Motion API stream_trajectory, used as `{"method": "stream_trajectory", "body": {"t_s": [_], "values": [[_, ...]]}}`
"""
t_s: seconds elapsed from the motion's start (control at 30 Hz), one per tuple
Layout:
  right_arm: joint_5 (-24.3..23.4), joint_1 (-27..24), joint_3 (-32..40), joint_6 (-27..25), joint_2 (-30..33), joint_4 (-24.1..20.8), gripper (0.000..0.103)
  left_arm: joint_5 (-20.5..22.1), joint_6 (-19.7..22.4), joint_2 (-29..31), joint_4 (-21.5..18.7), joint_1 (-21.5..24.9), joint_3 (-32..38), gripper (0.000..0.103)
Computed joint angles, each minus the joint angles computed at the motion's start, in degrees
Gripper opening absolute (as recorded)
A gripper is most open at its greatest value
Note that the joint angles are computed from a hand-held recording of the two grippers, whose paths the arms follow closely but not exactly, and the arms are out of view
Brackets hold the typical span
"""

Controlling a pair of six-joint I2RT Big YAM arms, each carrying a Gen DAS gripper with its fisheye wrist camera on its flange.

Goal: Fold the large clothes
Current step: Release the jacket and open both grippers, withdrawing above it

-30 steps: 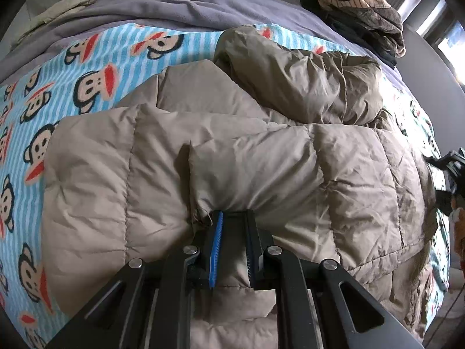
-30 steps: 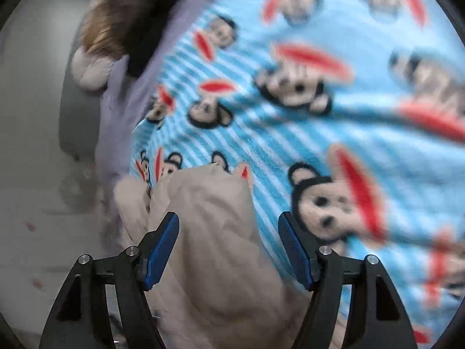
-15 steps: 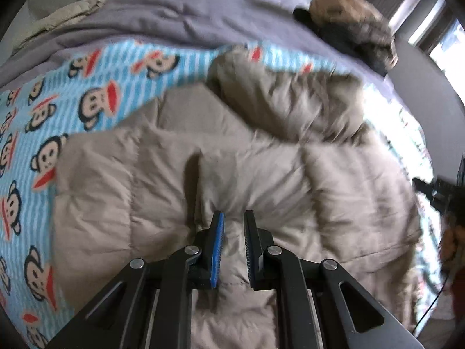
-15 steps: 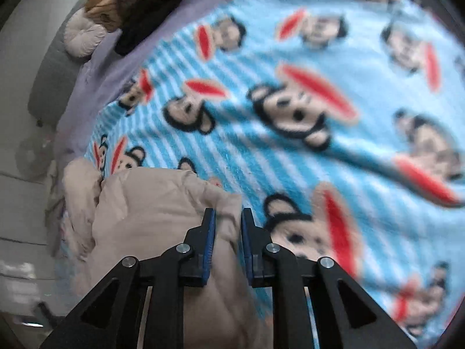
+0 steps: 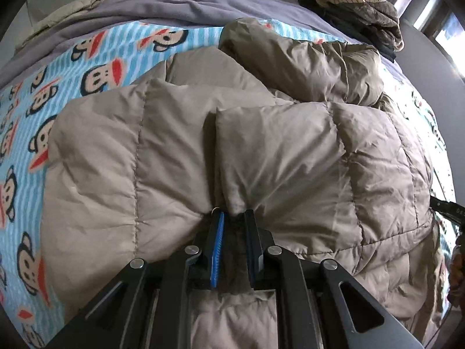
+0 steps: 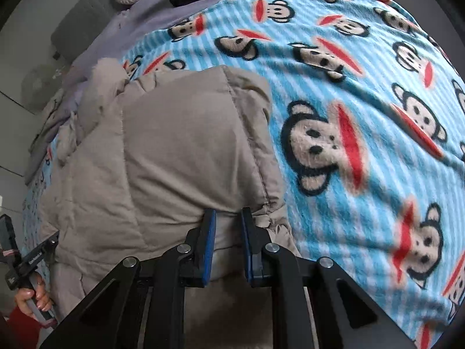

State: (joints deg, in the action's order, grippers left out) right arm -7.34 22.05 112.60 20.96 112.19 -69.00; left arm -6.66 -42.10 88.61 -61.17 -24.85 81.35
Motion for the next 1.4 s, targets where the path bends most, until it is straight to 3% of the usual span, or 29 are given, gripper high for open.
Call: {"method": "stream_trajectory", "body": {"t_s": [0.1,0.63,0.67,0.7,0.73,0.8,0.93,1.03,1.17,1.23,1.33,1.37,1.4], "values": [[1.1,0.6,0.3,0.7,-0.5,-1.3,0.017,-1.5,-1.5,0.0,-3.8,-0.6,2.1,0.015],[-3.9,1.1,-8.4,3.9,-10.5,-3.5,0.023,-5.5,-10.1,-5.0,-13.0,-7.5,2.4,0.017],[-4.2,1.3,-8.9,3.7,-10.9,-3.7,0.028,-5.7,-10.8,-5.1,-13.4,-8.0,2.5,0.044],[-4.5,1.4,-9.2,3.6,-11.1,-3.9,0.031,-6.2,-11.9,-5.4,-13.4,-8.6,2.4,0.082],[-5.0,1.3,-9.7,3.5,-11.4,-3.9,0.034,-7.9,-13.6,-6.1,-12.9,-9.6,2.0,0.089],[-5.7,1.3,-10.4,3.0,-12.0,-3.9,0.035,-9.1,-14.7,-6.8,-12.4,-10.8,2.1,0.090],[-7.0,1.0,-11.4,1.6,-12.9,-4.1,0.037,-9.1,-17.7,-5.4,-15.2,-12.7,4.0,0.092],[-7.8,0.8,-12.2,0.7,-13.7,-4.0,0.047,-10.7,-19.6,-4.5,-17.2,-14.7,5.4,0.092],[-9.2,0.4,-14.1,0.0,-15.4,-3.1,0.074,-10.3,-22.2,-3.4,-19.7,-16.9,6.6,0.093],[-10.1,0.1,-15.2,0.6,-16.2,-2.9,0.081,-9.7,-23.5,-3.3,-20.6,-17.7,6.7,0.093],[-10.6,0.0,-17.6,1.5,-18.0,-1.4,0.082,-8.8,-25.1,-3.8,-20.8,-18.7,6.2,0.094],[-10.4,0.2,-18.4,1.7,-18.6,-0.8,0.082,-8.4,-25.7,-4.1,-20.9,-19.0,5.9,0.103],[-10.1,0.4,-19.5,1.9,-19.5,0.1,0.082,-8.6,-26.3,-4.3,-21.0,-19.3,5.8,0.103]]}}
